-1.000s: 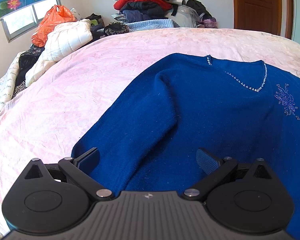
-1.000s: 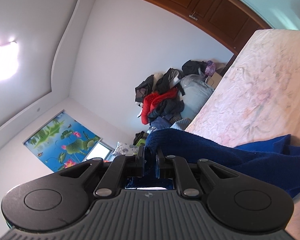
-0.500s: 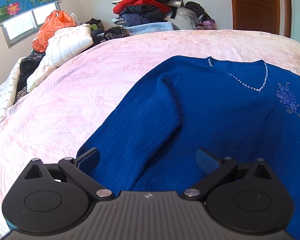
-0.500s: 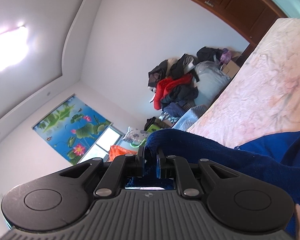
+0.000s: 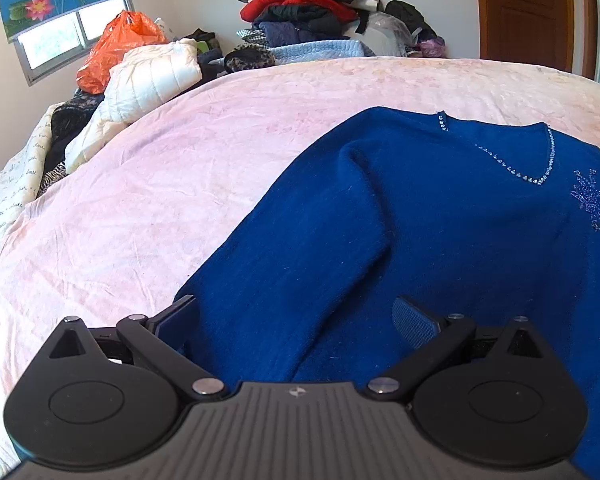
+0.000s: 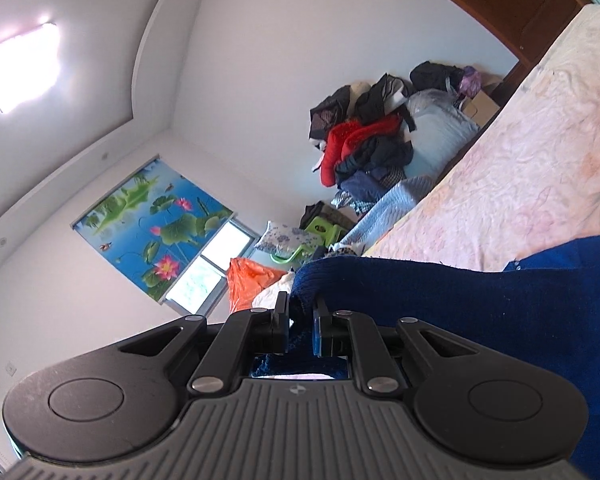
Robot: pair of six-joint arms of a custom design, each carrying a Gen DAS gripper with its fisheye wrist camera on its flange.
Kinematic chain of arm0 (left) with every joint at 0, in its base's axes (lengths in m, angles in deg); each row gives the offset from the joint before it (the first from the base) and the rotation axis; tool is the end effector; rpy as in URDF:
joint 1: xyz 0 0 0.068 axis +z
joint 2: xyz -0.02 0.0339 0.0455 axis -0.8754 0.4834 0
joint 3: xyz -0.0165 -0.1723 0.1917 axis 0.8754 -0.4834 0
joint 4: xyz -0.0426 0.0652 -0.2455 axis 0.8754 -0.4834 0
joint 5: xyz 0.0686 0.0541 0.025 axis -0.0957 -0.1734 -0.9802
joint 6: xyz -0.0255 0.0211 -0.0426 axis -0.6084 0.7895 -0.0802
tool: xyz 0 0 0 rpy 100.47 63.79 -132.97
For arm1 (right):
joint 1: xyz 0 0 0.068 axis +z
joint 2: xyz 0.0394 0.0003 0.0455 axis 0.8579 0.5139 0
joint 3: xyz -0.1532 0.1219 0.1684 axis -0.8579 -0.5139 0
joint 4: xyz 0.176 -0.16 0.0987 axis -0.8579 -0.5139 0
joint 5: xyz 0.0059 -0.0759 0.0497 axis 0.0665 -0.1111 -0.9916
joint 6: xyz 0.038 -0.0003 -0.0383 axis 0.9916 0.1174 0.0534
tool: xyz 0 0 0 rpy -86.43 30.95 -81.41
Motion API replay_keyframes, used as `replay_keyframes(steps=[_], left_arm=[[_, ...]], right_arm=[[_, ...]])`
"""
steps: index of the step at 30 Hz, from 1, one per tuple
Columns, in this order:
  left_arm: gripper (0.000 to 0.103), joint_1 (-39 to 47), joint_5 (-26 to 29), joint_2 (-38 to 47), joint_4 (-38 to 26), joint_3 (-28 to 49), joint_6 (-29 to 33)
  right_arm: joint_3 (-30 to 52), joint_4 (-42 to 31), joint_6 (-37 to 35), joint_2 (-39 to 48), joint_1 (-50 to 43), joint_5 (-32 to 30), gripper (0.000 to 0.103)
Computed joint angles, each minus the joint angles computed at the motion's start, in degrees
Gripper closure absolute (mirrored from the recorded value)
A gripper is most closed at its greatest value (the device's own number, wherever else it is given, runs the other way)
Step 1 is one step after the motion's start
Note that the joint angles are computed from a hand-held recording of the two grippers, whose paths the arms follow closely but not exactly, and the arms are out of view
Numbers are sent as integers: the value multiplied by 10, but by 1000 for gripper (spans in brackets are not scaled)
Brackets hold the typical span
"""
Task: Fold small clothes
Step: 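Lower the sleeve onto the sweater body and open the right gripper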
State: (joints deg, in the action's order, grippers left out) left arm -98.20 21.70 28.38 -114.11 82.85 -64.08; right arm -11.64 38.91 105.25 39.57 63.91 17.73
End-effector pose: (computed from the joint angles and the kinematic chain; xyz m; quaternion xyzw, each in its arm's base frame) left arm 0.1941 -0.1157 0.1506 -0.1542 0.9023 0.1692 0.3653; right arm 0.2997 0.0519 0.2361 0.0240 0.7265 0.5608 0.3964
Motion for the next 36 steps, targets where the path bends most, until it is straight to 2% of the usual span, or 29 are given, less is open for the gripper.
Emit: replay_keyframes(steps=[29, 36], left_arm=[[0, 31, 8, -11, 3, -19, 12], [0, 36, 12, -15, 0, -24, 9]], right_arm=[[117, -102, -60, 124, 156, 43, 87], [164, -156, -96, 165, 191, 63, 87]])
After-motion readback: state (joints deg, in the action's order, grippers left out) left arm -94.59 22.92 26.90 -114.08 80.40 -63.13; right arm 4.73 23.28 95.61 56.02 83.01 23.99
